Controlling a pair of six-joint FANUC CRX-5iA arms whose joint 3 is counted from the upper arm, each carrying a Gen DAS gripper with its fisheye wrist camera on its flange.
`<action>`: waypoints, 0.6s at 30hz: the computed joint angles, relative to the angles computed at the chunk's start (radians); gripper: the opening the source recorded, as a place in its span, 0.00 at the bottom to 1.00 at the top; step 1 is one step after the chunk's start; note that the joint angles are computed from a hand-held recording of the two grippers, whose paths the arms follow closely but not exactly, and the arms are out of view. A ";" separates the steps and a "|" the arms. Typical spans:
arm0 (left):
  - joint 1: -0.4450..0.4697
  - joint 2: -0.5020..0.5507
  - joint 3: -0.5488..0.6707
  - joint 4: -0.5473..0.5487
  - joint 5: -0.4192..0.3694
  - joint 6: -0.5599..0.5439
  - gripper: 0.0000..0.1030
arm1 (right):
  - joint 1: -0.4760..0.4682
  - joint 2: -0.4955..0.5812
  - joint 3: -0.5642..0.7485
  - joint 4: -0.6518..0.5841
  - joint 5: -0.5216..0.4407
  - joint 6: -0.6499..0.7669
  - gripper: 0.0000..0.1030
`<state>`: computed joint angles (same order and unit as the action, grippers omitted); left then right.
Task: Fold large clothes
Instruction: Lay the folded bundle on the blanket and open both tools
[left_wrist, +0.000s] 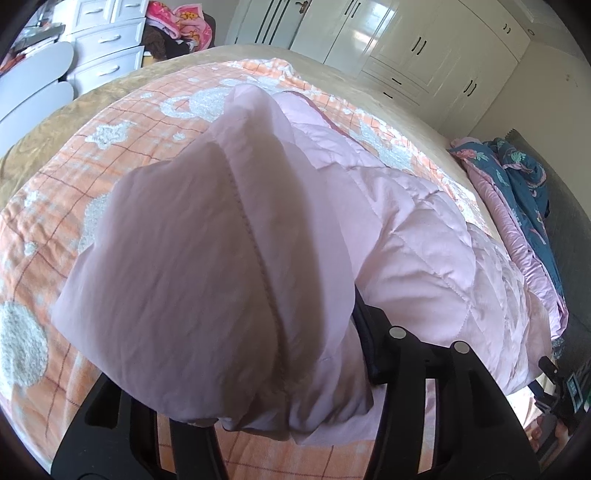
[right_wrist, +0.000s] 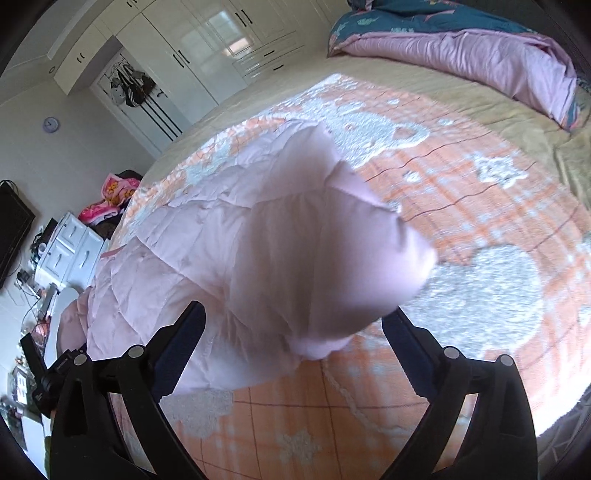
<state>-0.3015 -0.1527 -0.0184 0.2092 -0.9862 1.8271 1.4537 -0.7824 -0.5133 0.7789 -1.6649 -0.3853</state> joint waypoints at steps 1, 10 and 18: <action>-0.001 0.001 0.004 -0.003 -0.005 0.002 0.46 | 0.013 0.000 0.002 0.004 -0.015 -0.007 0.93; 0.022 -0.038 0.002 0.015 -0.077 -0.014 0.83 | 0.210 -0.003 0.023 0.057 -0.178 -0.083 0.95; 0.037 -0.102 0.012 -0.010 -0.124 -0.018 0.91 | 0.334 0.046 0.074 0.106 -0.277 -0.069 0.96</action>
